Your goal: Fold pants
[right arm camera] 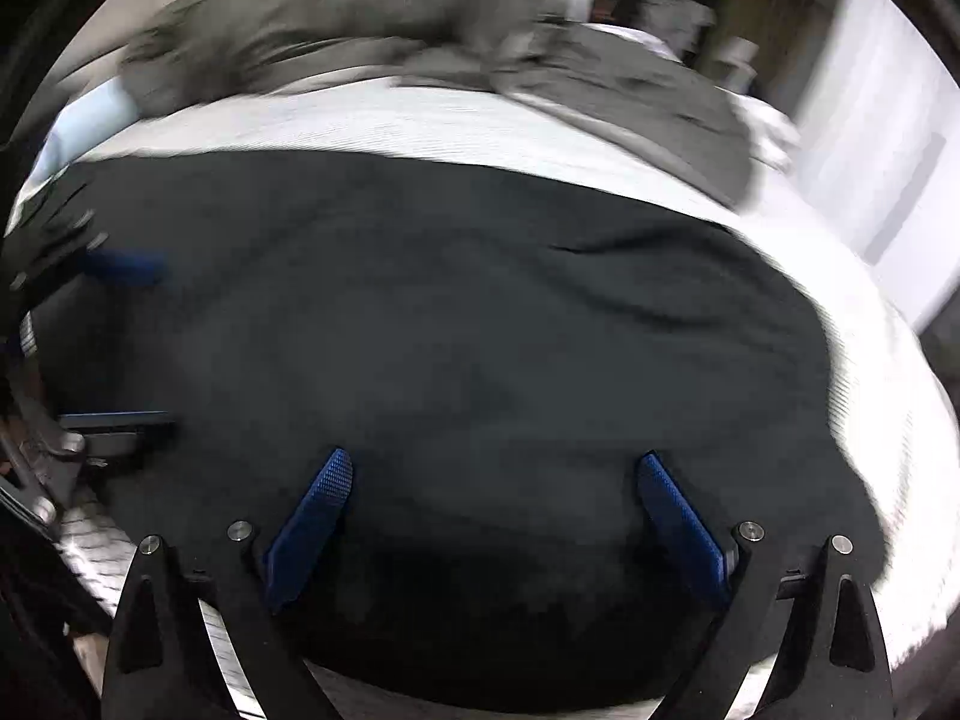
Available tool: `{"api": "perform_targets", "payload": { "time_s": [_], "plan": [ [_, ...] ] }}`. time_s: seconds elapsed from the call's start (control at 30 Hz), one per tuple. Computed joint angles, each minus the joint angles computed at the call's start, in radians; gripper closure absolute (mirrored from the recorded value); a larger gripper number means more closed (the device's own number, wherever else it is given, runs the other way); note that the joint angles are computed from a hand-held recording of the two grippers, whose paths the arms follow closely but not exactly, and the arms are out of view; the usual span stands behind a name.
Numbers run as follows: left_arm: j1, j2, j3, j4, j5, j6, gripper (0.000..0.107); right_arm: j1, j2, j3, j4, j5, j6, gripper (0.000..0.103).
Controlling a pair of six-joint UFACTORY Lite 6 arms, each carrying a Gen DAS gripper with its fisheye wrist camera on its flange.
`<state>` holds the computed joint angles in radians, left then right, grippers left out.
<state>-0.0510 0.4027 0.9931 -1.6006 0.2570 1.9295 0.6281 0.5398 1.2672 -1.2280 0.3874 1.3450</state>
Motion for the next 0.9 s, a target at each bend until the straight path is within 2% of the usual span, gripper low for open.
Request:
{"api": "perform_targets", "payload": {
  "time_s": [0.13,0.17,0.23,0.27,0.3,0.37,0.43,0.53,0.63,0.7,0.73,0.8,0.87,0.9],
  "plan": [
    [0.026,-0.011,-0.029,-0.059,0.021,0.078,0.004,-0.140,-0.062,-0.124,-0.178,0.154,0.252,0.006],
    [0.033,-0.021,-0.040,-0.062,0.025,0.088,0.004,-0.200,-0.090,-0.168,-0.230,0.139,0.296,0.003],
    [0.034,-0.026,-0.046,-0.073,0.023,0.101,0.004,-0.283,-0.141,-0.224,-0.291,0.008,0.413,0.003],
    [0.036,-0.029,-0.046,-0.064,0.025,0.090,0.004,-0.303,-0.145,-0.230,-0.308,-0.023,0.433,0.003],
    [0.035,-0.029,-0.044,-0.065,0.024,0.083,0.004,-0.292,-0.146,-0.233,-0.331,-0.012,0.434,0.003],
    [0.034,-0.067,-0.061,-0.019,0.016,0.025,0.005,-0.212,-0.137,-0.210,-0.294,0.131,0.390,0.003],
    [0.028,-0.121,-0.088,-0.064,0.018,0.067,0.005,-0.153,-0.160,-0.202,-0.288,0.193,0.377,0.003],
    [-0.014,-0.104,-0.036,-0.010,0.022,-0.003,0.005,-0.106,-0.172,-0.160,-0.281,0.145,0.383,0.003],
    [-0.073,-0.015,0.082,0.097,-0.021,-0.160,0.012,-0.113,-0.080,-0.027,-0.172,0.048,0.247,0.003],
    [-0.103,0.060,0.164,0.208,-0.047,-0.296,0.012,-0.086,-0.002,0.068,-0.109,0.095,0.156,0.003],
    [-0.116,0.089,0.189,0.262,-0.073,-0.356,0.012,-0.088,0.014,0.083,-0.118,0.132,0.130,0.004],
    [-0.130,0.149,0.239,0.392,-0.087,-0.505,0.012,-0.084,-0.003,0.064,-0.147,0.099,0.166,0.004],
    [-0.135,0.170,0.261,0.379,-0.084,-0.506,0.012,-0.095,-0.049,0.016,-0.148,0.011,0.190,0.004],
    [-0.137,0.176,0.266,0.379,-0.083,-0.505,0.012,-0.087,-0.037,0.029,-0.128,0.004,0.163,0.006]
  ]
}}
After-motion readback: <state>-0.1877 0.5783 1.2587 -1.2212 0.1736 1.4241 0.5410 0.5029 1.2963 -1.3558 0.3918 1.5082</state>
